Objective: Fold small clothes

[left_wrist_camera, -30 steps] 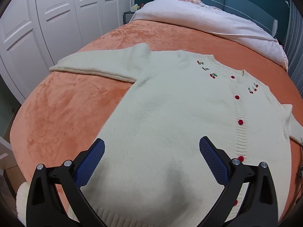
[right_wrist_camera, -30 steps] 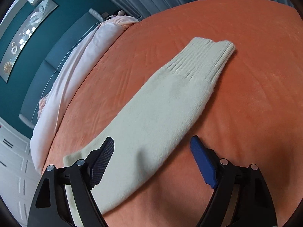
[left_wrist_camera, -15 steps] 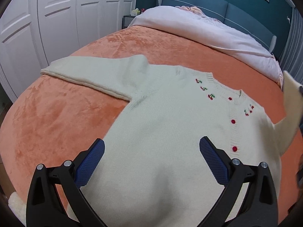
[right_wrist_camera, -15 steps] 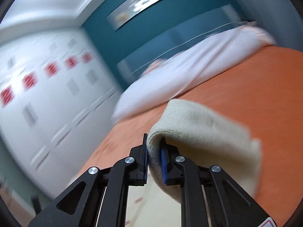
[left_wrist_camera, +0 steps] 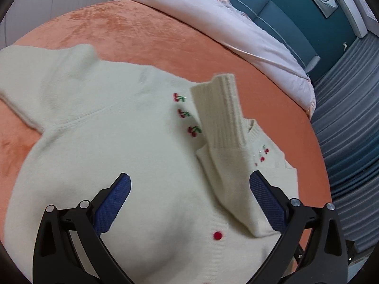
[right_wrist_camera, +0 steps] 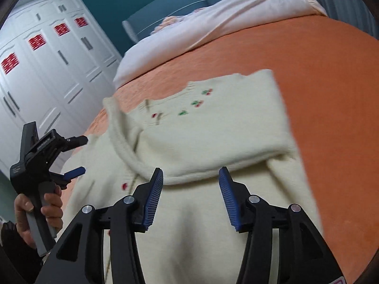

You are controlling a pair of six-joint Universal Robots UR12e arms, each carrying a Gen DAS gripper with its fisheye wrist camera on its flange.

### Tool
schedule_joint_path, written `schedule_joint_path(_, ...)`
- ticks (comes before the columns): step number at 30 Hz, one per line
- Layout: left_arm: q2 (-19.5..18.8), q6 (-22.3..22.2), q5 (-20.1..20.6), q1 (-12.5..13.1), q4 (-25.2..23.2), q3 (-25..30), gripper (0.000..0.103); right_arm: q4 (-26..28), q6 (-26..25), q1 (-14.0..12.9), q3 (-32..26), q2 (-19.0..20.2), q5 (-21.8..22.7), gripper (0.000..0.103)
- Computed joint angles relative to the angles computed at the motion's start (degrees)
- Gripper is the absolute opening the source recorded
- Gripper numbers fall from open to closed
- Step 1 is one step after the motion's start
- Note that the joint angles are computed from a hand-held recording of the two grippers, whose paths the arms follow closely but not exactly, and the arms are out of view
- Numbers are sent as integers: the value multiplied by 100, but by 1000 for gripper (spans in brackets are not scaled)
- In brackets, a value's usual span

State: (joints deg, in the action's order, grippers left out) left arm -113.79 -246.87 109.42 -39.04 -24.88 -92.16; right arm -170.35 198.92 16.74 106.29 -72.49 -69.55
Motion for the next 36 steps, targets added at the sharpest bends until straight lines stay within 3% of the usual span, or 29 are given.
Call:
schedule_joint_path(4, -240, -365, -257, 117, 202, 269, 98, -130, 605, -208, 119, 124, 108, 54)
schedule_joint_path(8, -426, -592, -971, 337, 76, 496, 93, -437, 964, -235, 103, 228, 284, 56)
schedule_joint_path(9, -469, -587, -1140, 378, 14, 560, 74, -472, 1041, -208, 55, 266, 280, 57)
schedule_joint_path(10, -515, -473, -1357, 425, 62, 604, 45, -500, 1131, -199, 35, 284, 291, 58)
schedule_joint_path(12, -572, -182, -1639, 481, 45, 691, 14, -584, 1287, -187, -57, 386, 297, 58)
schedule_joint_path(14, -525, -51, -1375, 437, 256, 671, 12, -637, 1300, -139, -135, 451, 199, 45)
schedule_joint_path(15, -483, 150, -1080, 378, 592, 618, 12, -764, 1303, -123, -156, 479, 162, 15)
schedule_joint_path(17, -362, 687, -452, 228, 1767, 396, 12, -1345, 1480, -132, -83, 475, 131, 13)
schedule_joint_path(19, -250, 1035, -246, 150, 2565, 162, 13, -1873, 1570, -154, 44, 408, 50, 13)
schedule_joint_path(21, -208, 1048, -90, 128, 2404, -13, 13, -1746, 1345, -121, 63, 370, -59, 12)
schedule_joint_path(22, -196, 859, -181, 170, 1963, -75, 13, -1324, 1103, -95, 32, 352, -161, 12)
schedule_joint_path(24, -201, -33, -716, 333, 1277, -316, 12, -407, 905, -49, -84, 448, -312, 11)
schedule_joint_path(25, -193, -513, -930, 381, 1293, -482, 12, -309, 1023, -93, -85, 427, -197, 11)
schedule_joint_path(27, -203, -885, -898, 353, 1831, -698, 12, -642, 1134, -137, -27, 359, -167, 11)
schedule_joint_path(31, -234, -518, -647, 267, 1454, -518, 12, -502, 1002, -122, -3, 234, -278, 11)
schedule_joint_path(33, -229, -531, -662, 282, 1405, -499, 13, -295, 893, -51, 56, 149, -649, 11)
schedule_joint_path(36, -268, -377, -641, 295, 1366, -448, 14, -614, 926, -19, 284, 36, -900, 10)
